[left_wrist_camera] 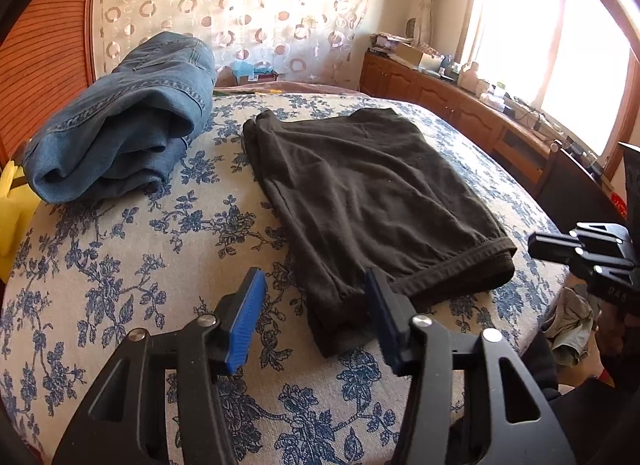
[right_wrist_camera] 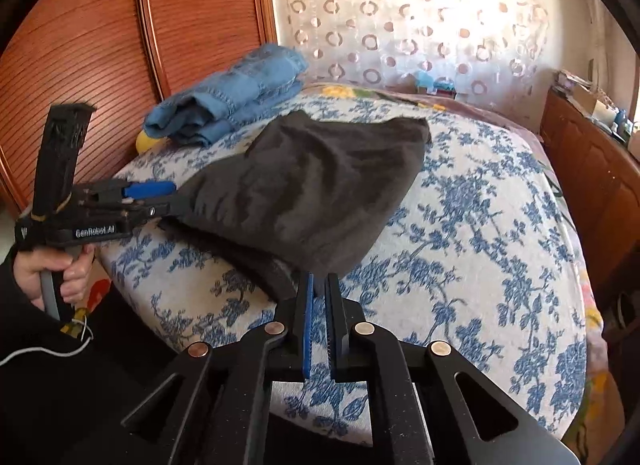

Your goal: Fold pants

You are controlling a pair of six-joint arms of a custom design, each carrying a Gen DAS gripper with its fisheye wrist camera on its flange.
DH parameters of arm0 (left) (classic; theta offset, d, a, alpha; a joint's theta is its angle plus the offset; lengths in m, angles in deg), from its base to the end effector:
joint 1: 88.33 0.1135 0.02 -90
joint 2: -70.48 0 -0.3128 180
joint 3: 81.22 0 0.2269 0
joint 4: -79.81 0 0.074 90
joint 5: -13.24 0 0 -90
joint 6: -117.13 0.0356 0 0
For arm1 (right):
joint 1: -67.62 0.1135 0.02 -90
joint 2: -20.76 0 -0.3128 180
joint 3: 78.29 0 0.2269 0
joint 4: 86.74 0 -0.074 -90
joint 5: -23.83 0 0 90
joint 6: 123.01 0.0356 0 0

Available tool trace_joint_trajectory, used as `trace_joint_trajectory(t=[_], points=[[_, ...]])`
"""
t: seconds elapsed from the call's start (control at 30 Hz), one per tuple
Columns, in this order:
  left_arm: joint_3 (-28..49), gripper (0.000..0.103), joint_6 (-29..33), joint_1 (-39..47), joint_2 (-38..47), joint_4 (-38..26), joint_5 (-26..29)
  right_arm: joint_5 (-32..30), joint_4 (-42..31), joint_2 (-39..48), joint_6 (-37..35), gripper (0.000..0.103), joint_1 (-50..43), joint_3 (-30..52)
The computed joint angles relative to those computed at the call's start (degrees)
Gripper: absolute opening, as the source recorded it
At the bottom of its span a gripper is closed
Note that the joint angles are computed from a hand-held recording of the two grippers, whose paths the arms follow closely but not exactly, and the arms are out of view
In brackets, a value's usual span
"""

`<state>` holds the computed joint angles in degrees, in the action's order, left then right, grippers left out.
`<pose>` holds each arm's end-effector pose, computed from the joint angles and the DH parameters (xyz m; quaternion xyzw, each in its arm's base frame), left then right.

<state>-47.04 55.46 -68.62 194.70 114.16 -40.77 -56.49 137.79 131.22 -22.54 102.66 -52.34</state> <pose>0.2459 0.0659 0.0603 0.1592 0.8994 -0.1554 0.3764 0.1956 0.1298 0.1106 -0.1573 0.8899 0.0924 0.4181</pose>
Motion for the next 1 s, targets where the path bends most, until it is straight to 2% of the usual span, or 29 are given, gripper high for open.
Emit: trace_joint_trajectory(t=[0.03,0.17,0.2,0.5,0.73,0.8,0.87,1.0], points=[[0.22,0.048,0.09,0.24,0.05,-0.42,0.31,0.44,0.38,0.08,-0.05,0.010,0.05,-0.07],[-0.20,0.047,0.00,0.20,0.33,0.12,-0.02,0.07,-0.27,0.56,0.84,0.029,-0.79,1.74],[-0.24,0.046,0.07,0.22,0.46,0.22,-0.05,0.13,-0.27,0.91,1.18,0.031,-0.83,2.25],[0.07,0.044,0.46,0.21,2.01,-0.02,-1.46,-0.28,-1.88,5.38,3.13,0.031,-0.50,7.30],[-0.50,0.044,0.97,0.52,2.41,1.05,-1.20,1.21,-8.15,8.72,3.62,0.033,-0.09,12.48],[-0.50,0.044,0.97,0.56,2.31,0.97,-1.14,2.23,-7.76,8.93,4.14,0.041,0.17,12.38],[-0.60,0.044,0.99,0.54,2.24,1.00,-1.21,2.69,-7.83,9.00,4.44,0.044,0.18,12.41],[-1.72,0.044,1.71,0.64,2.38,2.03,-0.83,2.23,-6.43,9.43,5.23,0.046,0.05,11.68]])
